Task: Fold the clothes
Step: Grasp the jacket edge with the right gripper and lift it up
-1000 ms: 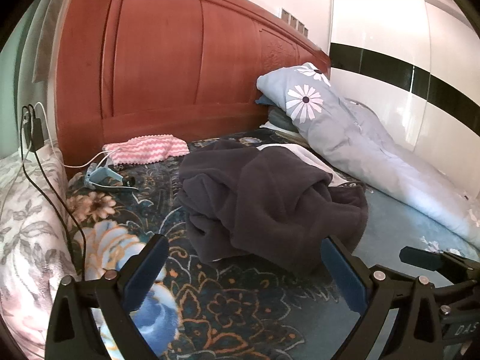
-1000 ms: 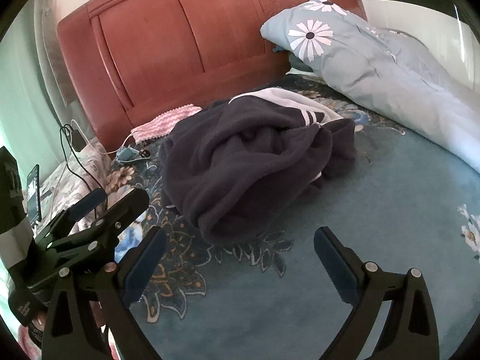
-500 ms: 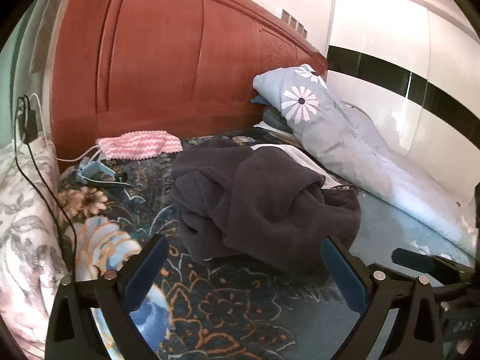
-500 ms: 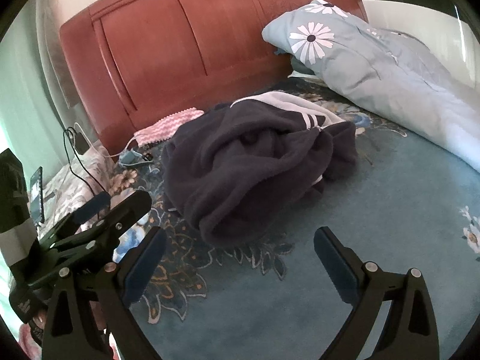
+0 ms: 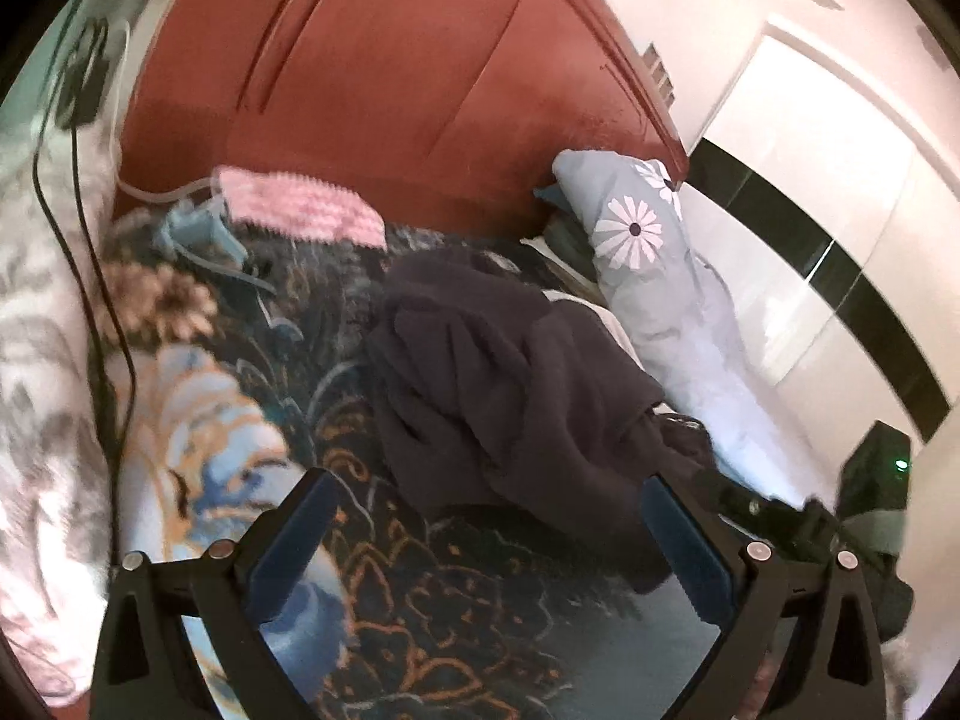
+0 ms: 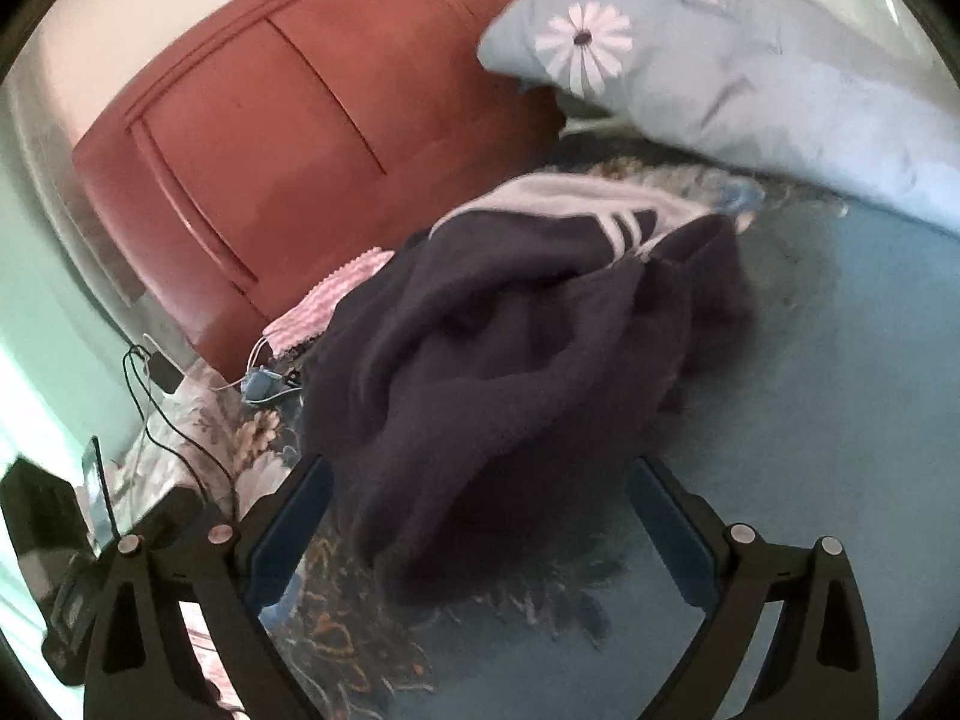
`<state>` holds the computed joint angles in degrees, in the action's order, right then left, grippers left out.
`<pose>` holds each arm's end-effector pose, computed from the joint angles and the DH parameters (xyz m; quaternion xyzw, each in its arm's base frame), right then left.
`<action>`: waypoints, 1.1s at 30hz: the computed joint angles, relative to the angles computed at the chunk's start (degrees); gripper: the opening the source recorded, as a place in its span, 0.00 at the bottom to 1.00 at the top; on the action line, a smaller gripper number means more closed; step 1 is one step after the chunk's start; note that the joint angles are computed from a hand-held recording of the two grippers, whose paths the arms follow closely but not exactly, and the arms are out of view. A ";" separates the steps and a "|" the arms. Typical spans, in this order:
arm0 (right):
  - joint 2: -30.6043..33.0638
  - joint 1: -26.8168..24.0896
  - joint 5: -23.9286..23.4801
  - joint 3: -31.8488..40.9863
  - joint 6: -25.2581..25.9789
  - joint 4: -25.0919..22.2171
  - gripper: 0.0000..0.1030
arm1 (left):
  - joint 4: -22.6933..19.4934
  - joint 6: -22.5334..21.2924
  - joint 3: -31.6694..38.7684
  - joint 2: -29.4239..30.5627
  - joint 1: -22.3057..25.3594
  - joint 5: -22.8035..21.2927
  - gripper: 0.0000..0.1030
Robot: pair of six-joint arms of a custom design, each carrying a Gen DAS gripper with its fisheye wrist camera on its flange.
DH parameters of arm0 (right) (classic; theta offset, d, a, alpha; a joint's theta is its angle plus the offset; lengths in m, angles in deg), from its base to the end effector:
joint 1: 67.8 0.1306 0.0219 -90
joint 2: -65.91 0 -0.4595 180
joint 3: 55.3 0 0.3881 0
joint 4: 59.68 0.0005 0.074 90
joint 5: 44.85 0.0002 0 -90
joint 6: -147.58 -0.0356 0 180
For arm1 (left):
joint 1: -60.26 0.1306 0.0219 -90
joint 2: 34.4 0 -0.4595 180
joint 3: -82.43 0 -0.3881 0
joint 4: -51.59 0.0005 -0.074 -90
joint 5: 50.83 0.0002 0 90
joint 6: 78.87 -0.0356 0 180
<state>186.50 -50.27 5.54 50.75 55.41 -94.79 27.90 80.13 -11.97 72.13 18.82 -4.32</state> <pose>0.6579 0.2311 0.3513 -0.2338 0.8596 0.3689 0.2653 0.4552 -0.3699 0.3622 -0.3429 0.7982 -0.0993 0.4851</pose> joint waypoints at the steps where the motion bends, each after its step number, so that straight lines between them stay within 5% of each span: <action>1: 0.05 -0.14 -1.93 0.04 -1.59 0.68 0.96 | -1.08 0.46 0.28 0.13 0.05 0.01 1.00; 6: 0.30 -0.21 -8.16 -0.05 -8.31 4.22 0.94 | -9.78 0.90 4.36 2.28 -0.23 -1.59 1.00; 8: 2.20 0.30 -10.40 2.13 -9.14 0.76 0.81 | -9.24 0.02 4.41 2.43 -0.15 -0.71 1.00; 10: 3.90 0.96 -10.04 4.09 -9.71 -1.37 0.50 | -8.60 -0.10 4.28 2.44 -0.14 -0.16 1.00; 11: 4.64 1.22 -9.84 4.96 -10.32 -1.94 0.44 | -8.21 -0.14 4.08 2.34 -0.13 0.19 1.00; 15: 5.48 1.27 -10.94 6.38 -14.54 -0.86 0.06 | -6.48 -0.78 3.37 1.87 -0.10 0.78 1.00; 19: 3.40 0.08 -15.18 5.30 -17.37 3.09 0.06 | -4.38 -1.44 2.56 1.30 -0.19 2.01 1.00; 27: -4.98 -7.15 -25.06 -2.95 -27.93 19.59 0.06 | 5.57 -8.59 0.56 -0.50 -1.65 5.53 1.00; 33: -10.56 -14.30 -29.58 -9.12 -33.95 27.54 0.06 | 4.83 -8.95 2.46 0.52 -5.25 7.01 1.00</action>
<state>175.94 -64.57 -24.05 41.63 21.46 -67.26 32.73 71.19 -9.51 72.65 13.57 2.69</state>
